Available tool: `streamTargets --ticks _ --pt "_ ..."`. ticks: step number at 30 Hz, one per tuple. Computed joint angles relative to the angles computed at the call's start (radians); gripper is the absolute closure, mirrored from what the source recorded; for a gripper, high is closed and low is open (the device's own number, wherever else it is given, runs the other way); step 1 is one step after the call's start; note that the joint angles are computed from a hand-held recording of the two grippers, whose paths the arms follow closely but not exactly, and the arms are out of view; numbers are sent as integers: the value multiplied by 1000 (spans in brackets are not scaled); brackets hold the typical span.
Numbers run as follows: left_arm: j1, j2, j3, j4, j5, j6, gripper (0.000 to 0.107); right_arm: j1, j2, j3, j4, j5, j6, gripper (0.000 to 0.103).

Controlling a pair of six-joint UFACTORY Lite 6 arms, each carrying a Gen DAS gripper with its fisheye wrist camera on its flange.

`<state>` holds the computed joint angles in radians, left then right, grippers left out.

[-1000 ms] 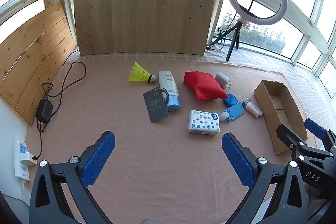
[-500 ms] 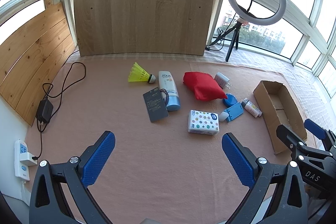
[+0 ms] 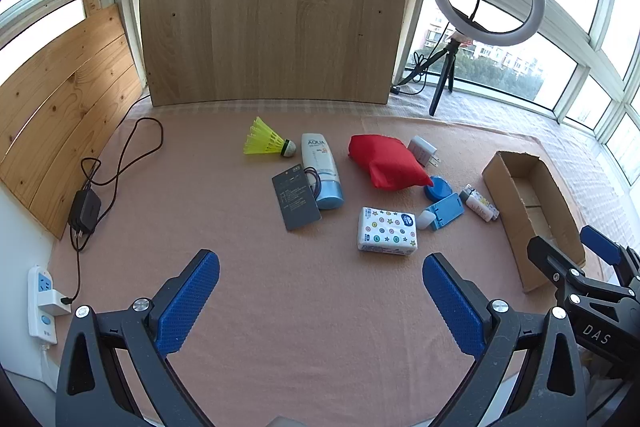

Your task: Organize objects

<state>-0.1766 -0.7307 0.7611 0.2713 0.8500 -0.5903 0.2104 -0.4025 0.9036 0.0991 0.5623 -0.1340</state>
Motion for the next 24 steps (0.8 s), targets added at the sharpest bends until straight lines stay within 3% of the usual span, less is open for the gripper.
streamTargets --ticks 24 --pt "14 58 -7 -28 -51 20 4 -22 32 8 36 3 -32 0"
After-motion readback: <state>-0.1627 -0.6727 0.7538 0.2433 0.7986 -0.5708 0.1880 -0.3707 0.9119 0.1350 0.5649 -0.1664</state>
